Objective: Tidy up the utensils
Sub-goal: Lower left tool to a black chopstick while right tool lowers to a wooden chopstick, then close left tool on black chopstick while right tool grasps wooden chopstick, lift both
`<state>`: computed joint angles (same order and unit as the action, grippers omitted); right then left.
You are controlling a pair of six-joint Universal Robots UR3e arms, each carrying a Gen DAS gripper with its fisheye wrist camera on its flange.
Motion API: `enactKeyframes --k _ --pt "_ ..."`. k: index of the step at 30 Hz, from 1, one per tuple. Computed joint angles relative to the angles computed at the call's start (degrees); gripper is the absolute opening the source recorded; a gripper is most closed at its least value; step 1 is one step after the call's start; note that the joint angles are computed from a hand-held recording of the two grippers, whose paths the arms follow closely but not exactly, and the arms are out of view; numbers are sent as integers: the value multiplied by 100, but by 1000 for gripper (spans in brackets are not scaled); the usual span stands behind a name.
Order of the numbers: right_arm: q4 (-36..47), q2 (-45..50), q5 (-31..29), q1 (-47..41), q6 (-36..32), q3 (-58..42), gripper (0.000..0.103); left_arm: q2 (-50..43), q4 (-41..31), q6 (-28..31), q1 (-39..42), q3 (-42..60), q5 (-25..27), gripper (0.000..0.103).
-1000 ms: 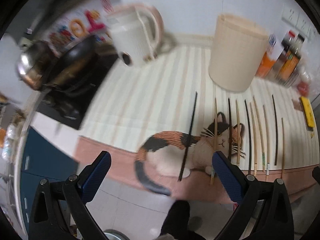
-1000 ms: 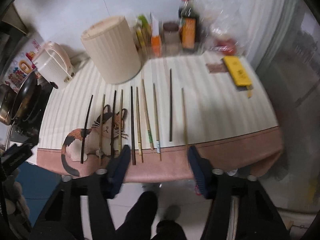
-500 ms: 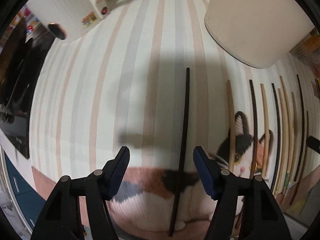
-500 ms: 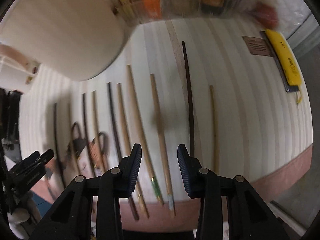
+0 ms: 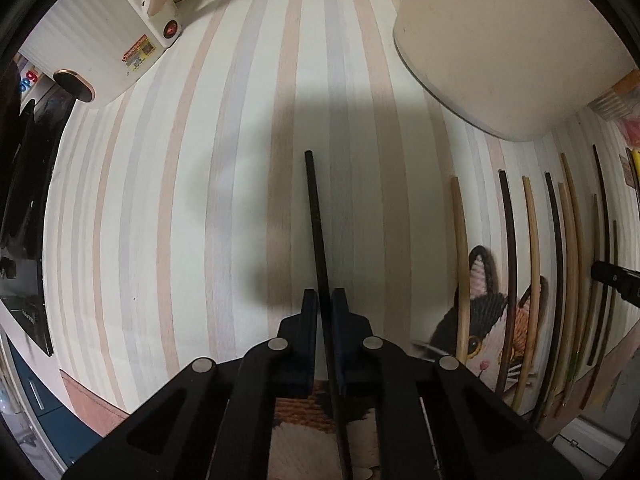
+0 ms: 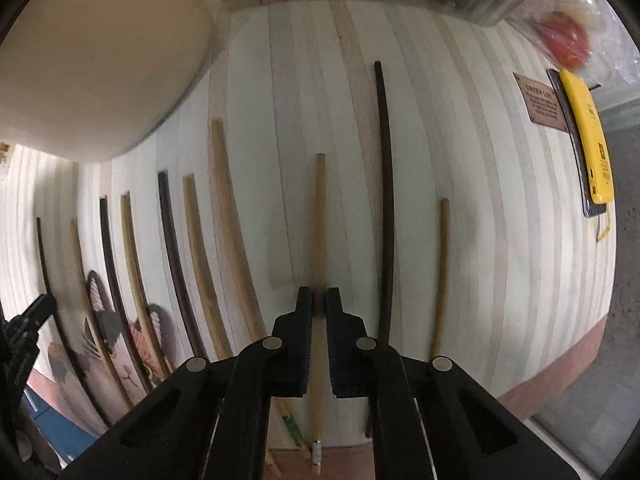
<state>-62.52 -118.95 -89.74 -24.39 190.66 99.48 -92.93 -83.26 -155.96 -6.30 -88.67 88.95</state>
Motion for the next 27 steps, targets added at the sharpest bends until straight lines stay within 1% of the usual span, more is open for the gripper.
enactKeyframes --k 5,8,9,12,13,16,17,18,19,20,23,24,25,27 --pt "137 238 -20 637 454 -171 7 10 -230 107 217 75 -53 4" --pt "238 475 12 773 525 -375 7 -166 -372 75 197 323 -28 5" --pt "290 692 13 712 455 -582 7 -222 -414 95 145 408 43 5" --pt "175 884 7 437 41 -492 8 -435 -408 114 2 651 194 5" --pt "98 873 -5 315 -128 -365 8 -574 -384 -71 -187 767 255 5" --pt "115 1196 32 243 -375 -483 8 -777 -485 -348 -399 1052 387 5" --pt "-43 1235 31 122 -507 -313 8 -784 -486 -446 -476 1034 432 4" --pt "-56 1300 48 43 -603 -331 8 -881 -562 -660 -660 1255 454 4" --pt "-84 1313 86 -3 -669 -305 9 -914 -544 -754 -698 1293 463 4" --pt "-41 1257 79 -184 -839 -303 9 -919 -523 -849 -725 1298 470 4" --pt "-216 1160 97 -278 -963 -185 8 -931 -398 -1172 -840 1260 507 3" --pt "-305 1101 97 -272 -979 -118 7 -673 -408 -1181 -808 1023 533 3" --pt "-382 1029 99 -278 -1024 -50 7 -645 -315 -1308 -869 988 641 3" --pt "-430 846 105 -358 -1104 57 7 -416 -270 -1393 -859 818 665 3"
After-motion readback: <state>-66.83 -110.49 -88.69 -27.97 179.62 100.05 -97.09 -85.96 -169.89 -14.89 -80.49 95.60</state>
